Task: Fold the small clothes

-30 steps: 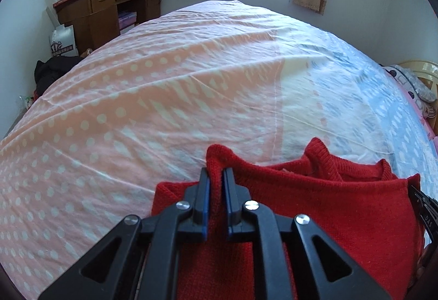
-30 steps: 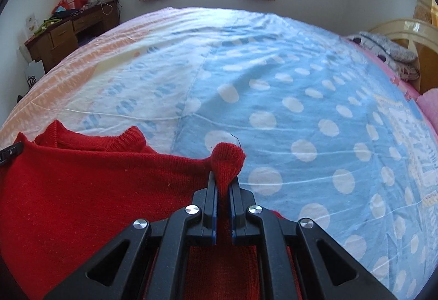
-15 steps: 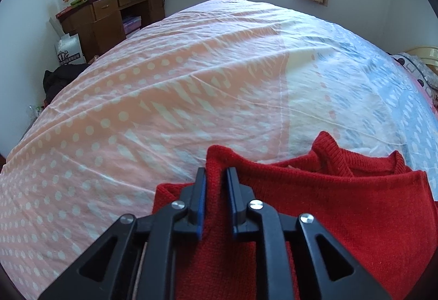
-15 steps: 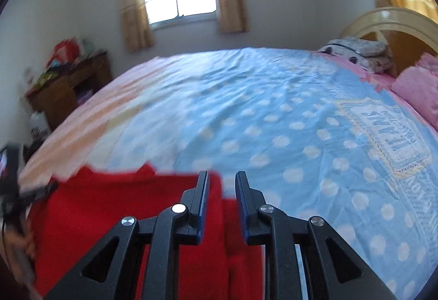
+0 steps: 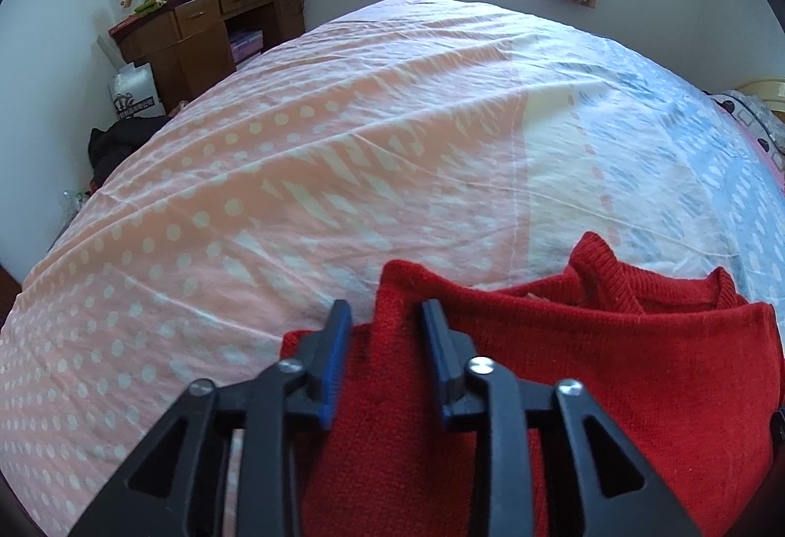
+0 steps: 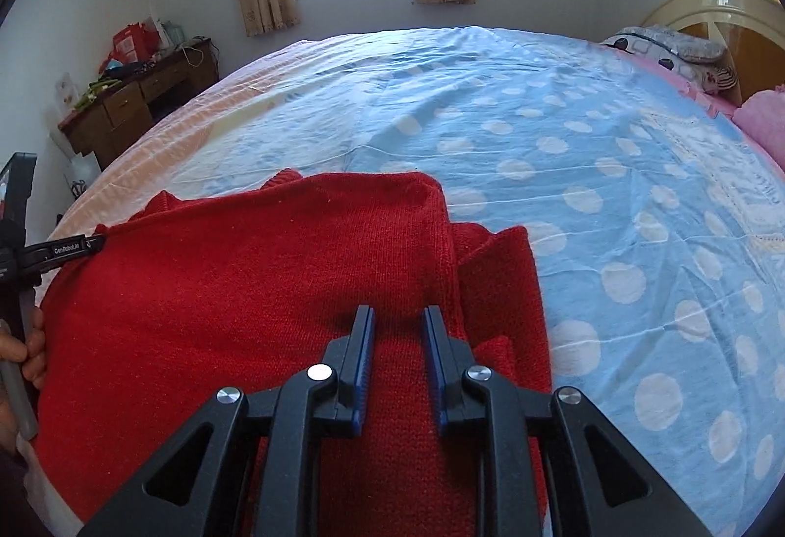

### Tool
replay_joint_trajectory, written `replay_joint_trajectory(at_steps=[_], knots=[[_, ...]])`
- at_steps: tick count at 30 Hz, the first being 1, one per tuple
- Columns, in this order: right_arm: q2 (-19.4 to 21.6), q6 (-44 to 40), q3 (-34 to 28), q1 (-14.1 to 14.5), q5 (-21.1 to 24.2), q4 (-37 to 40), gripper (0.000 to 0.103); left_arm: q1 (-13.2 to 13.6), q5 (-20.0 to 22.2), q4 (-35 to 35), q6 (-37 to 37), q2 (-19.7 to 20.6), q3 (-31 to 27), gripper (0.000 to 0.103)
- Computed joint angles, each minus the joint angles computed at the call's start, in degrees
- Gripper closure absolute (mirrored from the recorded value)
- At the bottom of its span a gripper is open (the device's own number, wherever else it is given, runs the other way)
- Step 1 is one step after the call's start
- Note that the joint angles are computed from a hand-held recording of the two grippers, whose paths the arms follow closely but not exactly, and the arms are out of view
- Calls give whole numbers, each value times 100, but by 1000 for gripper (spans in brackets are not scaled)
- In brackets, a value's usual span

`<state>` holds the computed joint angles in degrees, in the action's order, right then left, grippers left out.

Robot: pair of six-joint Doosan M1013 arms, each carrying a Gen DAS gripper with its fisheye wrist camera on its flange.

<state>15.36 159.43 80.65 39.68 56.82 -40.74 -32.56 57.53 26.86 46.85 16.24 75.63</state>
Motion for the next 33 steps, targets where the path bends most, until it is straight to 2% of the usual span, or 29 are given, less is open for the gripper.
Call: replay_joint_trajectory(at_steps=[1, 2, 6, 9, 10, 12, 15, 21, 27, 29, 31, 33], knots=[[12, -13, -23, 5, 26, -10, 83, -3, -8, -4, -5, -27, 27, 53], [34, -34, -53, 23, 89, -44, 83, -2, -44, -58, 47, -61, 65, 50], [116, -123, -169, 67, 292, -159, 83, -24, -93, -305, 365, -285, 289, 42], [104, -87, -160, 62, 244, -147, 82, -216, -51, 268, 56, -586, 657, 21], [90, -69, -143, 56, 208, -138, 82, -283, -58, 426, -76, -720, 812, 19], [79, -40, -126, 57, 180, -137, 82, -314, -202, 360, -130, -951, 1044, 19], [83, -42, -133, 62, 196, -146, 82, -415, -89, 307, -316, -1208, 1263, 19], [62, -6, -95, 66, 192, -166, 82, -568, 71, 384, -559, -1375, 1469, 19], [187, -388, -353, 113, 658, -50, 80, -709, 124, 393, -354, -1405, 1483, 19], [152, -318, -374, 252, 850, -273, 80, -739, 120, 400, -296, -1415, 1478, 19], [-46, 52, -160, 447, 504, -540, 80, -778, 38, 468, -266, -1437, 1518, 19], [-144, -31, -70, 586, 227, -455, 80, -842, 66, 584, -280, -1429, 1540, 19]])
